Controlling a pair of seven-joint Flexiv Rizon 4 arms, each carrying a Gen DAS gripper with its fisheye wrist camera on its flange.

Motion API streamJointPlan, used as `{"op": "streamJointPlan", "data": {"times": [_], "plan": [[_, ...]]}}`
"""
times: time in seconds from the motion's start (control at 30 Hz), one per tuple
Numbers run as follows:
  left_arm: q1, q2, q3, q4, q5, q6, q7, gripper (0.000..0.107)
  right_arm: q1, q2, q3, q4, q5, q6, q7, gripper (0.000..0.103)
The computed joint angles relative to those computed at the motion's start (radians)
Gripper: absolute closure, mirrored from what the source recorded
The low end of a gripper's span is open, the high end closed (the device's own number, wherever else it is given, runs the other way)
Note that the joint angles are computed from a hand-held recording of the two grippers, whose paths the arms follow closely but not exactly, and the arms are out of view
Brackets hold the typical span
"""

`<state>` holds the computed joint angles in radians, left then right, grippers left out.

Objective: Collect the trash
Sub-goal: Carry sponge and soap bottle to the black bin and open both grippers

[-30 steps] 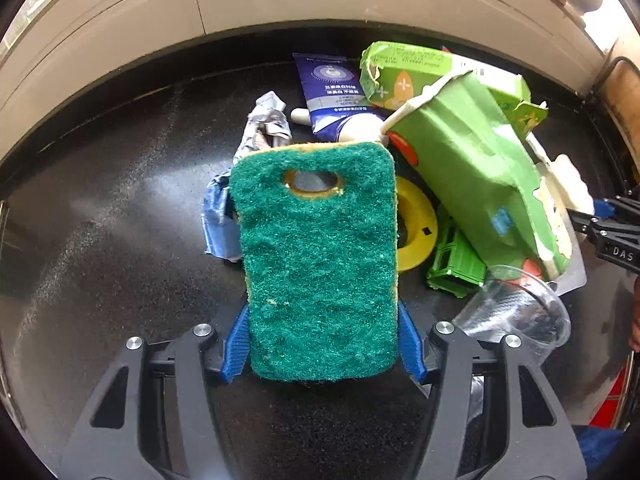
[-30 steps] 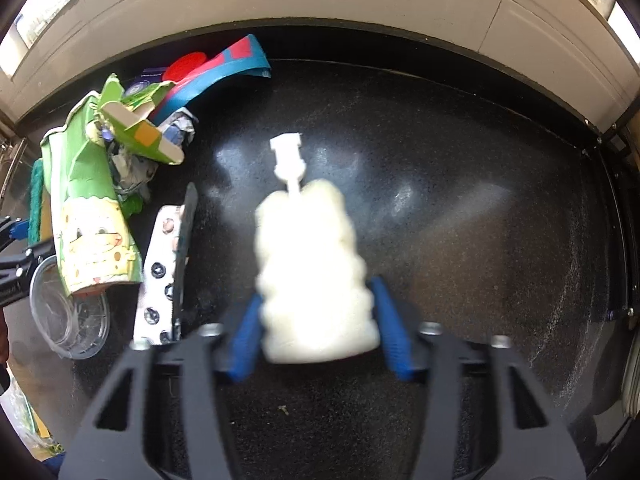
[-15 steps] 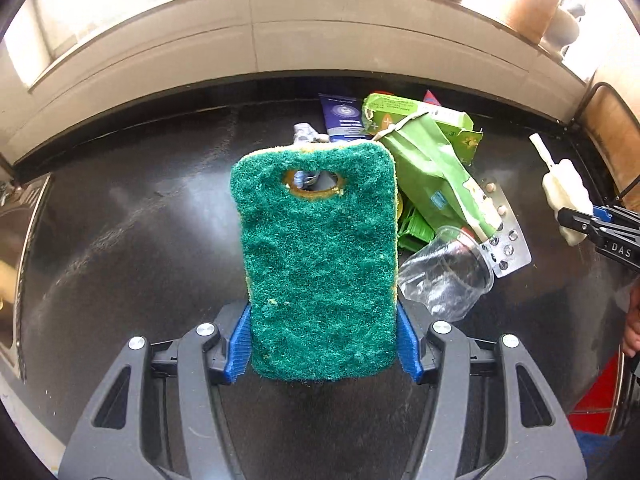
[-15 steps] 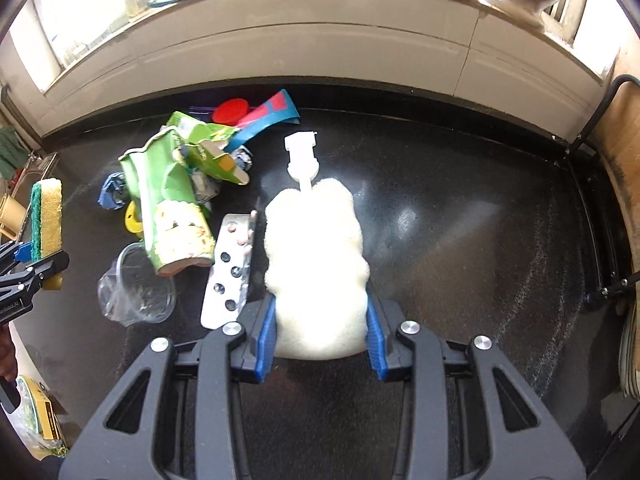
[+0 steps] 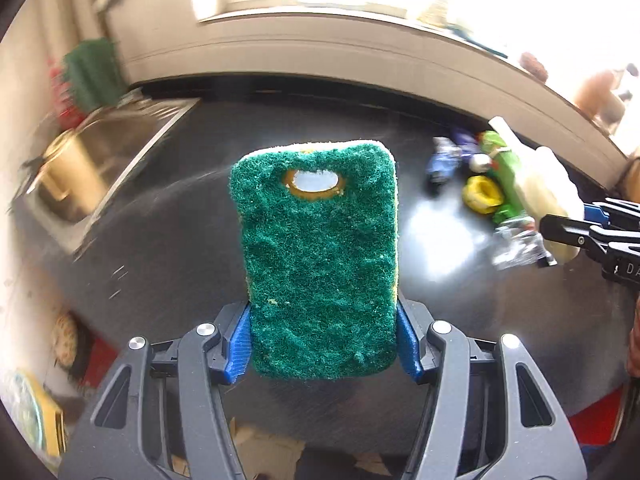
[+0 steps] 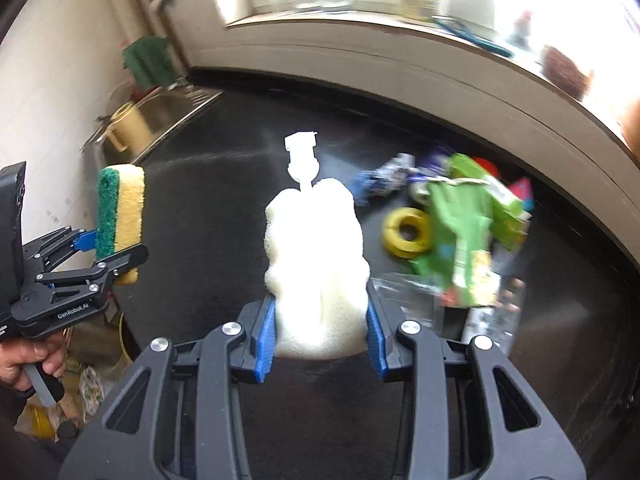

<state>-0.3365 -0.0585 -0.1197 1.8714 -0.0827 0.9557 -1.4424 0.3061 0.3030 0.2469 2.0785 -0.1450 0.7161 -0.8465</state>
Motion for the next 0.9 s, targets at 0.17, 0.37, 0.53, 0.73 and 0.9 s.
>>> {"op": "streamJointPlan", "data": {"times": [0.17, 0.37, 0.53, 0.73, 0.9], "plan": [[0.078, 0.158, 0.088, 0.178, 0.079, -0.017, -0.085, 0.049, 0.139, -0.238, 0.019, -0.171, 0.126, 0.081, -0.132, 0.065], [0.204, 0.279, 0.164, 0.366, 0.074, -0.023, -0.103, 0.049, 0.256, -0.522, 0.071, -0.436, 0.227, 0.047, -0.282, 0.065], [0.283, 0.265, 0.217, 0.488, -0.001, 0.057, -0.024, 0.049, 0.325, -0.737, 0.075, -0.652, 0.218, -0.027, -0.293, 0.065], [0.323, 0.155, 0.231, 0.567, -0.171, 0.174, 0.135, 0.049, 0.404, -0.929, 0.044, -0.843, 0.135, -0.113, -0.286, 0.064], [0.343, 0.105, 0.215, 0.57, -0.264, 0.184, 0.239, 0.049, 0.421, -1.039, 0.029, -0.972, 0.129, -0.194, -0.301, 0.063]]}}
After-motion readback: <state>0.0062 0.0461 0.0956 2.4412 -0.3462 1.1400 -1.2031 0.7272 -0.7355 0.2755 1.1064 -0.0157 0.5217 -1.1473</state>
